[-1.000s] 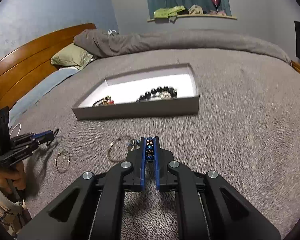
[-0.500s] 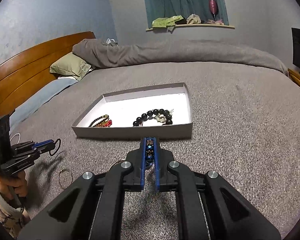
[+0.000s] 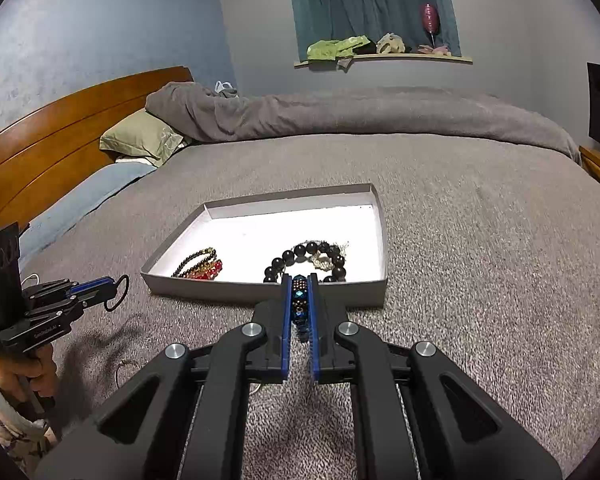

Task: Organize jewelry
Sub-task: 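Release the cord ring in the tray with the left gripper while the right gripper releases the keyring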

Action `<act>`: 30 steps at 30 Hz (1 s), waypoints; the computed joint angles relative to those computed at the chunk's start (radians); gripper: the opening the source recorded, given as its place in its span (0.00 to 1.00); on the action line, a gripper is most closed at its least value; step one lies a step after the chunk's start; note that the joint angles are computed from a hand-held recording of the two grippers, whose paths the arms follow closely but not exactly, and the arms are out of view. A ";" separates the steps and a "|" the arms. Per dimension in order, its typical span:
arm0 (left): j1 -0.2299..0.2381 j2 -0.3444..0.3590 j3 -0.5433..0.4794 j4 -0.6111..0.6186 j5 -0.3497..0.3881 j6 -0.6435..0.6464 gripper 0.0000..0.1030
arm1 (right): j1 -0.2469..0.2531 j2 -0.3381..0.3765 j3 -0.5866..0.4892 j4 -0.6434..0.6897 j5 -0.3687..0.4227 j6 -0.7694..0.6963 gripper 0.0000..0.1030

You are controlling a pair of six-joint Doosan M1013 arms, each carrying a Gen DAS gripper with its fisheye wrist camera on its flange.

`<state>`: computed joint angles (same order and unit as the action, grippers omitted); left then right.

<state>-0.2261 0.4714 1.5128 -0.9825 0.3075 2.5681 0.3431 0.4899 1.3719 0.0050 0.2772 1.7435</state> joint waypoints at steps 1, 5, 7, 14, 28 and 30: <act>0.000 0.001 -0.003 -0.002 0.001 0.003 0.12 | 0.001 0.002 -0.005 -0.002 0.002 0.001 0.07; -0.003 0.006 -0.016 -0.008 0.002 0.009 0.12 | 0.000 0.012 -0.027 0.005 0.009 -0.012 0.07; -0.004 0.010 -0.025 -0.005 0.005 0.007 0.12 | 0.000 0.017 -0.036 0.011 0.012 -0.018 0.07; -0.005 0.027 -0.057 0.022 0.016 -0.026 0.12 | -0.002 0.034 -0.068 0.024 0.028 -0.036 0.07; -0.014 0.083 -0.168 0.176 0.049 -0.173 0.12 | -0.012 0.089 -0.174 0.044 0.093 -0.054 0.07; -0.016 0.092 -0.182 0.197 0.054 -0.195 0.12 | -0.015 0.102 -0.194 0.067 0.108 -0.067 0.07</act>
